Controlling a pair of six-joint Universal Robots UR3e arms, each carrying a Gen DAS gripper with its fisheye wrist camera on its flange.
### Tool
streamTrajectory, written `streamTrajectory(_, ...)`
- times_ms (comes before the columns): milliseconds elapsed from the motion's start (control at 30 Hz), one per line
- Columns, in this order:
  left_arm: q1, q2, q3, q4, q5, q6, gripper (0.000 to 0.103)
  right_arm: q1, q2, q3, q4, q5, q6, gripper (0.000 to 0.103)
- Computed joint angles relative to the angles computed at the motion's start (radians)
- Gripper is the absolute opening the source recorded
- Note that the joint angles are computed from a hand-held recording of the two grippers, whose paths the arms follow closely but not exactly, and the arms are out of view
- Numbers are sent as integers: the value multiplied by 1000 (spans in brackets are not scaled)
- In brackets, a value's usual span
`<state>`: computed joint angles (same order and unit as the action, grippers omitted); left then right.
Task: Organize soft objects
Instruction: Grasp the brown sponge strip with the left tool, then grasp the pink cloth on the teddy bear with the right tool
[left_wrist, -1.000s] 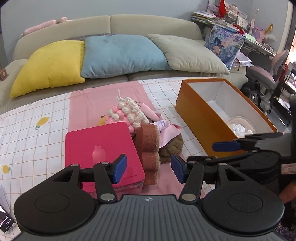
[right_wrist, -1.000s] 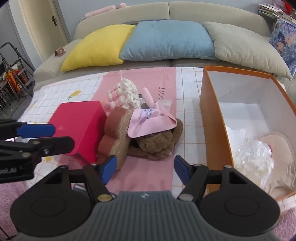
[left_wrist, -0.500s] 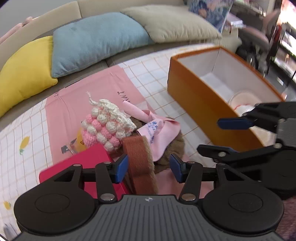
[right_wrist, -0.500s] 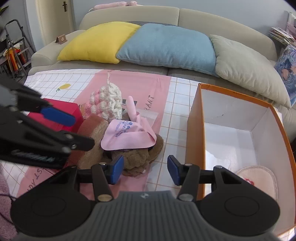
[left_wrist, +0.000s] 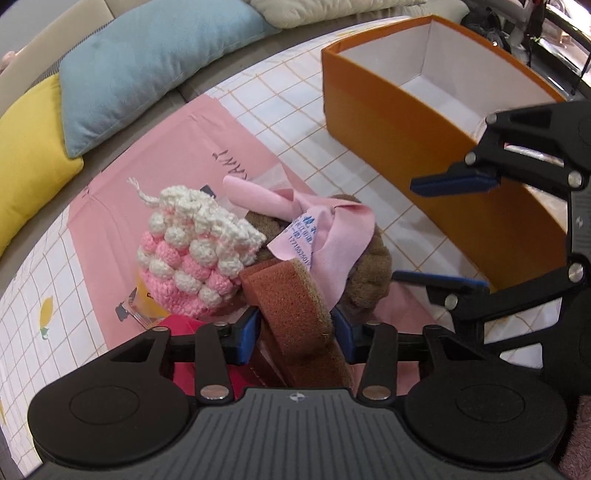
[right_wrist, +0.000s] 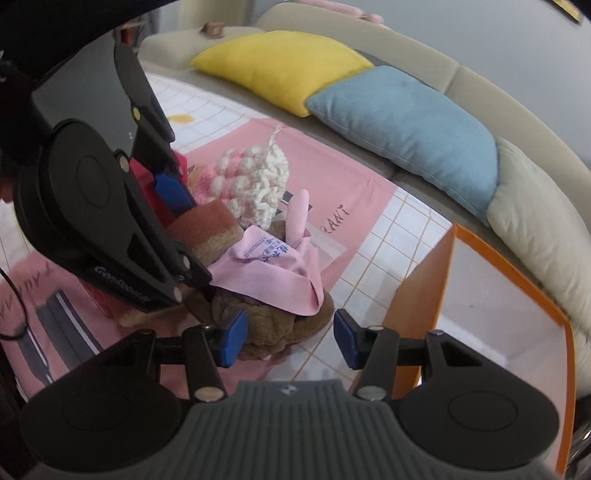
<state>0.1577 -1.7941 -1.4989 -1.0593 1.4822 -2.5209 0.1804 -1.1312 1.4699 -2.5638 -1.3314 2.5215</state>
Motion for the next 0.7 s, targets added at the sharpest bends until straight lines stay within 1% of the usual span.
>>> streamTrajectory(67,6,10,-20,22,-7,-7,43,5,19,-24,10,-7,-29,52)
streamTrajectory(200,42,67,-76,48,-55,-31,40,-10,28,-52,50,38,-54,52)
streamTrajectory(333,99,158,-117,33,-135,-84,40,-28,57,-120,122,92,-47,52)
streamTrajectory(467,138,228,-147,55,-178,-156,40,-29,140,-271,221,126,-22,52)
streamTrajectory(567,156,248,-151,68,-198,-204,40,-14,221,-404,300,118,5,52)
streamTrajectory(633,163,251,-152,72,-209,-225,40,-7,271,-490,358,117,39,52)
streamTrajectory(700,170,258,-159,71,-219,-241,40,-12,302,-555,425,143,92,52)
